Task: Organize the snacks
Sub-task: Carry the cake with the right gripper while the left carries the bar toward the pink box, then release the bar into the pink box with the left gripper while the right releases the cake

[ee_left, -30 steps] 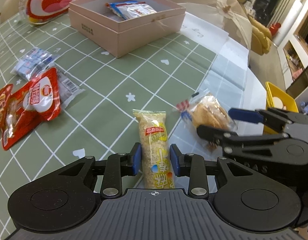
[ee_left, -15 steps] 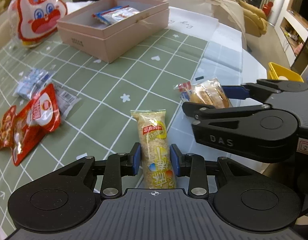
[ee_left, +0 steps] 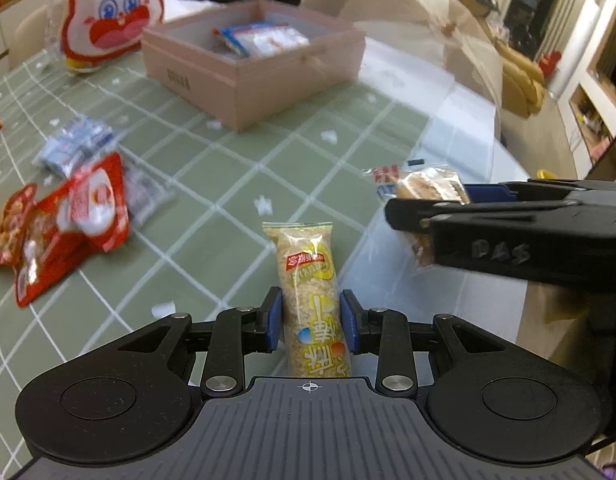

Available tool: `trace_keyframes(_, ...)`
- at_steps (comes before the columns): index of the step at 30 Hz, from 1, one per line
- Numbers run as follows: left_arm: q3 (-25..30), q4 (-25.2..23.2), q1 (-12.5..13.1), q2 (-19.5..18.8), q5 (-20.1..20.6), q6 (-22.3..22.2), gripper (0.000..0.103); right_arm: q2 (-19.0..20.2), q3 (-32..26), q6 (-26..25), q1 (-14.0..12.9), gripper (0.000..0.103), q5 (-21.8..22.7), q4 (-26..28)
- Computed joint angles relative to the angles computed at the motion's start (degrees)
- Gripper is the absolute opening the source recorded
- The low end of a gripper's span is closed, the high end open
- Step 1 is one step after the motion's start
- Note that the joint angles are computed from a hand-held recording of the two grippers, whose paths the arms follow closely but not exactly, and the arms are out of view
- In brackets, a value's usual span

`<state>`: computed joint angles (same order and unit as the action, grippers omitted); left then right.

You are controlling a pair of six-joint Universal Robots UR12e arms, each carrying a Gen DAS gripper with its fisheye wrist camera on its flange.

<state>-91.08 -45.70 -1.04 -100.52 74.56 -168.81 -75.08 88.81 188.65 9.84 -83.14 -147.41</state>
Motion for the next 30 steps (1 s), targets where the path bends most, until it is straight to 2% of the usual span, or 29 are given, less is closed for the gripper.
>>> trace_keyframes(3, 1.9, 3.4, 0.7, -0.4, -3.5, -3.7, 0.035, 0.2, -3.2, -0.6, -1.4, 0.054, 2.4, 2.1)
trace_keyframes(6, 5.3, 9.7, 1.4, -1.9, -7.3, -6.2, 0.035, 1.3, -8.5, -3.4, -3.3, 0.054, 5.0, 2.3)
trace_keyframes(7, 7.1, 13.0, 1.5, -3.0, -7.4, -7.7, 0.035, 2.0, -10.4, -4.6, -3.8, 0.054, 5.6, 1.9)
trace_keyframes(9, 11.6, 15.1, 1.7, -5.4, -7.3, -12.0, 0.035, 4.3, -16.2, -6.4, -4.8, 0.054, 6.5, 3.2)
trace_keyframes(12, 18.6, 13.6, 2.1, -9.1, -8.0, -15.9, 0.035, 8.8, -25.6, -9.4, -5.6, 0.054, 7.6, 7.0)
trace_keyframes(14, 23.2, 12.6, 1.6, -12.1, -5.2, -16.5, 0.035, 11.9, -31.0, -12.0, -5.5, 0.054, 6.6, 8.0)
trace_keyframes(18, 31.0, 5.7, 1.1, -17.9, -2.4, -21.8, 0.035, 18.0, -40.9, -13.3, -5.6, 0.054, 7.4, 14.9)
trace_keyframes(23, 35.9, -1.6, 0.0, -22.4, 3.4, -23.1, 0.035, 22.9, -46.8, -16.3, -5.7, 0.054, 9.9, 22.4)
trace_keyframes(26, 37.6, -4.3, -0.3, -24.3, 5.2, -23.0, 0.035, 25.6, -49.6, -17.9, -5.7, 0.054, 10.9, 26.8)
trace_keyframes(28, 38.3, -6.7, -0.1, -25.1, 4.6, -23.9, 0.035, 27.7, -52.5, -18.3, -5.7, 0.054, 11.7, 30.1)
trace_keyframes(30, 38.7, -9.3, 0.4, -25.6, 2.0, -25.1, 0.036, 30.1, -55.9, -18.5, -5.5, 0.054, 12.5, 33.0)
